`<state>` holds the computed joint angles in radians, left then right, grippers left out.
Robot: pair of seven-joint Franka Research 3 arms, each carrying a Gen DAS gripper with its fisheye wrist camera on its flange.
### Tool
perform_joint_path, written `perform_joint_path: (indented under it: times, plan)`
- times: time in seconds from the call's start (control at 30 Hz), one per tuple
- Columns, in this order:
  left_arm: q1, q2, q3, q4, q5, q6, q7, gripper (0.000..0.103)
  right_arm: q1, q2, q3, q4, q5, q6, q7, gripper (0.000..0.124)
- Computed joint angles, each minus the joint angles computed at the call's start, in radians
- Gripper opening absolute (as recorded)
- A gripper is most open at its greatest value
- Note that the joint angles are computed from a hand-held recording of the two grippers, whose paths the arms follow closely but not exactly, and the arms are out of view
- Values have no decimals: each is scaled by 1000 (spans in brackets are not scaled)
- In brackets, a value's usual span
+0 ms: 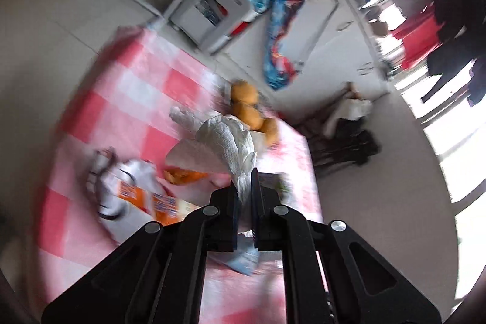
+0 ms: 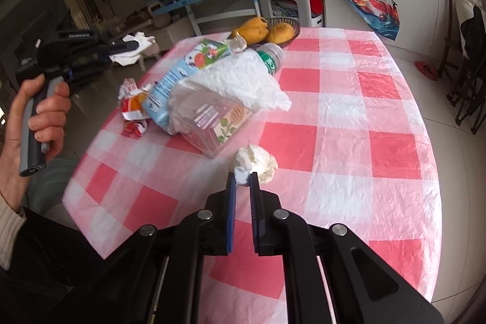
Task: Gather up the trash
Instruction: 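Carry the bag and tissue over the yellow basin and open both tools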
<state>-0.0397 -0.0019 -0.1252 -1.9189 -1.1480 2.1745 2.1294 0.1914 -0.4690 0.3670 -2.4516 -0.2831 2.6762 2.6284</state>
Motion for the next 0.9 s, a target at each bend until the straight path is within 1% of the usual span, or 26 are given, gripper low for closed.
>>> perform_joint_path:
  times: [0.03, 0.1, 0.17, 0.2, 0.23, 0.33, 0.43, 0.6, 0.67, 0.7, 0.77, 0.9]
  plan:
    - [6, 9, 6, 4, -33, -36, 3, 6, 4, -3, -4, -4, 4, 19, 0, 9]
    - [23, 37, 14, 19, -109, -136, 10, 6, 8, -6, -8, -9, 11, 42, -8, 9]
    - [43, 58, 13, 23, -171, -213, 16, 6, 8, -10, -5, -11, 14, 74, -19, 9]
    - [52, 70, 11, 26, -200, -253, 21, 6, 6, -10, -3, -10, 15, 82, -27, 9]
    - [66, 88, 11, 29, -241, -314, 25, 6, 5, -11, -2, -10, 18, 89, -33, 9]
    - [102, 109, 5, 12, -347, -432, 44, 6, 0, -15, 4, -8, 27, 112, -52, 9]
    - [128, 82, 8, -31, -427, -512, 83, 6, -9, -23, 15, -5, 35, 133, -63, 9]
    - [143, 9, 36, -100, -508, -653, 148, 6, -10, -37, 25, -9, 59, 179, -95, 9]
    - [145, -34, 57, -144, -523, -701, 161, 6, -2, -39, 26, -8, 73, 194, -120, 9]
    - [145, -57, 68, -165, -519, -718, 164, 6, 14, -36, 15, -9, 88, 206, -145, 9]
    - [142, -116, 90, -207, -471, -733, 169, 6, 36, -31, 3, -12, 116, 231, -185, 9]
    - [129, -246, 134, -291, -331, -724, 189, 6, 130, -2, -55, -2, 206, 270, -320, 9]
